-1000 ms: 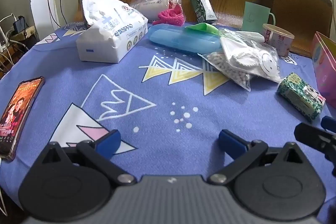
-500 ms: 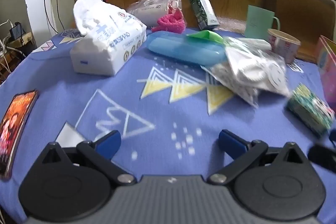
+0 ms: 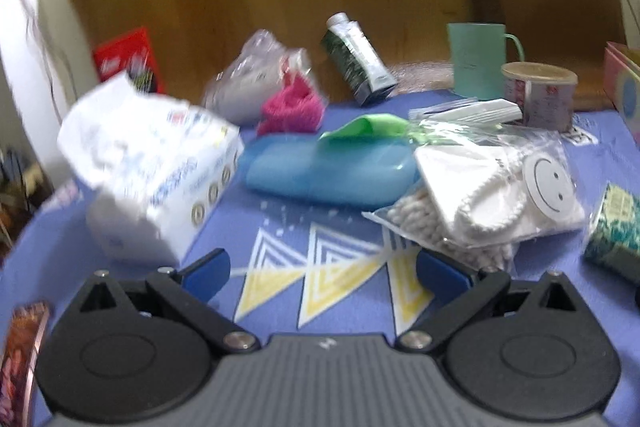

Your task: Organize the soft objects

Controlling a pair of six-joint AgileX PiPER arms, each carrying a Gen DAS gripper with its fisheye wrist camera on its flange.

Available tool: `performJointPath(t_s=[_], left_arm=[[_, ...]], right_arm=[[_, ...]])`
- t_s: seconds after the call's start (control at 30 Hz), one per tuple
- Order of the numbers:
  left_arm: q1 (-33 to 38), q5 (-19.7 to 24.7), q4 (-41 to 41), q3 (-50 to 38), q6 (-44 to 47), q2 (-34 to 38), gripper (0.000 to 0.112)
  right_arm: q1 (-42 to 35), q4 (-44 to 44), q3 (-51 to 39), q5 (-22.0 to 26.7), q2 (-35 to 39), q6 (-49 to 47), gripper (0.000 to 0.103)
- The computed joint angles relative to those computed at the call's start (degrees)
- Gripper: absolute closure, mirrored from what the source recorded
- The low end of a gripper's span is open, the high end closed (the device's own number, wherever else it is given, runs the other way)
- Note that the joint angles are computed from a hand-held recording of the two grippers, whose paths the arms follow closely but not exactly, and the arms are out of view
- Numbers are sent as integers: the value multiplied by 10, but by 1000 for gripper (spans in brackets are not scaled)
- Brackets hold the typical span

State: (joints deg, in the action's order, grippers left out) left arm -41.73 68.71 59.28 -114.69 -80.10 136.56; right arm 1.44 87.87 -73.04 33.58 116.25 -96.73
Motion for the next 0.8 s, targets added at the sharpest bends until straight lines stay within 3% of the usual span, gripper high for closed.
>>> performJointPath(t_s=[0.13, 0.27, 0.3, 0.43, 0.53, 0.8], left_arm=[[11, -33, -7, 26, -20, -16, 9], [43, -160, -3, 158, -131, -89, 9], [43, -170, 9, 176, -155, -97, 9], [36, -132, -8, 127, -106, -69, 9], [38, -155, 4, 158, -138, -85, 9], [37, -154, 9, 170, -144, -89, 9]], right_arm=[[8, 9, 0, -17, 0, -6, 0], [7, 16, 2, -16, 0, -12, 0], [7, 19, 4, -16, -1, -14, 0], [9, 19, 3, -21, -1, -17, 0], [8, 21, 6, -19, -2, -21, 0], [9, 21, 4, -17, 0, -18, 0]])
